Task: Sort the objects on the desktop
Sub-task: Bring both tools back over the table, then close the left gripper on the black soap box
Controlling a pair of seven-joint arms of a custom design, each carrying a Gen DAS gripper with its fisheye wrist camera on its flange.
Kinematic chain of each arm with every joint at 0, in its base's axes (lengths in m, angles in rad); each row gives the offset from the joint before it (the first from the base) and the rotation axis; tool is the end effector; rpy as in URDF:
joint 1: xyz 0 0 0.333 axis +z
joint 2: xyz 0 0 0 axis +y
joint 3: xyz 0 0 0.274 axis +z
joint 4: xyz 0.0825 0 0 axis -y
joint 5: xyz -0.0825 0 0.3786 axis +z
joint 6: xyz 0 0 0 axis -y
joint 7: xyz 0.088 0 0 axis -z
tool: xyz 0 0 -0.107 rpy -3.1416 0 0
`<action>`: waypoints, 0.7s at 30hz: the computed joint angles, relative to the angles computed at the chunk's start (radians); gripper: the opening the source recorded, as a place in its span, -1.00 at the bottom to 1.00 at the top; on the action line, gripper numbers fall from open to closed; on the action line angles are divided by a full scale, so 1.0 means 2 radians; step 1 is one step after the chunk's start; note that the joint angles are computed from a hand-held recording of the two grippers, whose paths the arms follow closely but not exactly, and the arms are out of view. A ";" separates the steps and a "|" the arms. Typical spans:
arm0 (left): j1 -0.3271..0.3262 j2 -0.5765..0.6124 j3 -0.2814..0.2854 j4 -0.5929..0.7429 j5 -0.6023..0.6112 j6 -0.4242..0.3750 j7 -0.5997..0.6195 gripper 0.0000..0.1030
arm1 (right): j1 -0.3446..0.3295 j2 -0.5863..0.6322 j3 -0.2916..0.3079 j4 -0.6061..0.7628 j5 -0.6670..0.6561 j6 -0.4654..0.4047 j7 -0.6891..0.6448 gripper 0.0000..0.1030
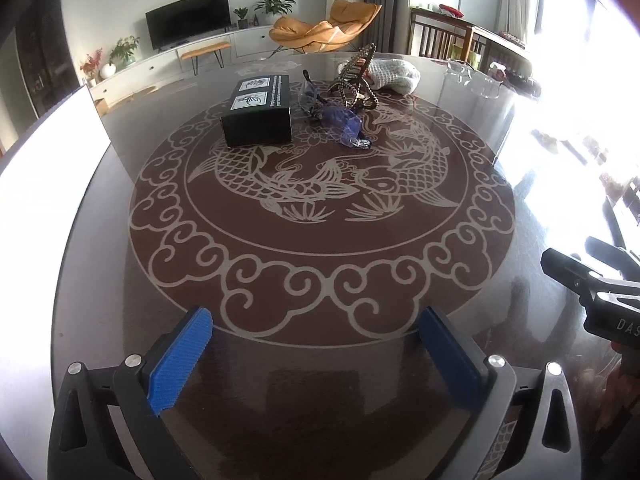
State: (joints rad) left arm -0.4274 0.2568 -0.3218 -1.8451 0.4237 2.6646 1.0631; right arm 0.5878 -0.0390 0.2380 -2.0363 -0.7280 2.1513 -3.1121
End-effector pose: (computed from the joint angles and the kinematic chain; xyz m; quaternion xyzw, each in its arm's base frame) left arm 0.4746 -0.4395 0.4195 -0.4749 0.8262 -0.2622 0.1520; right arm 0.3980 0.3925 0.4454 -0.5194 0.7908 -0.2583 0.1953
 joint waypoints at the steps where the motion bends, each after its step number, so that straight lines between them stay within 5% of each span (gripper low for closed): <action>1: 0.000 -0.001 0.000 0.000 0.000 0.000 0.000 1.00 | 0.000 0.000 0.000 0.000 0.002 0.000 -0.001 0.97; 16: 0.003 -0.009 -0.003 -0.011 -0.006 0.000 0.005 1.00 | 0.004 0.021 -0.004 0.023 0.023 -0.020 -0.033 1.00; 21: 0.014 0.014 -0.012 0.022 -0.037 -0.016 0.061 1.00 | 0.005 0.021 -0.004 0.023 0.023 -0.020 -0.033 1.00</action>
State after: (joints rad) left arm -0.4001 0.2840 -0.3457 -1.8019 0.3501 2.6318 1.1852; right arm 0.5974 0.0031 0.2293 -1.9902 -0.6825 2.1109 -3.1779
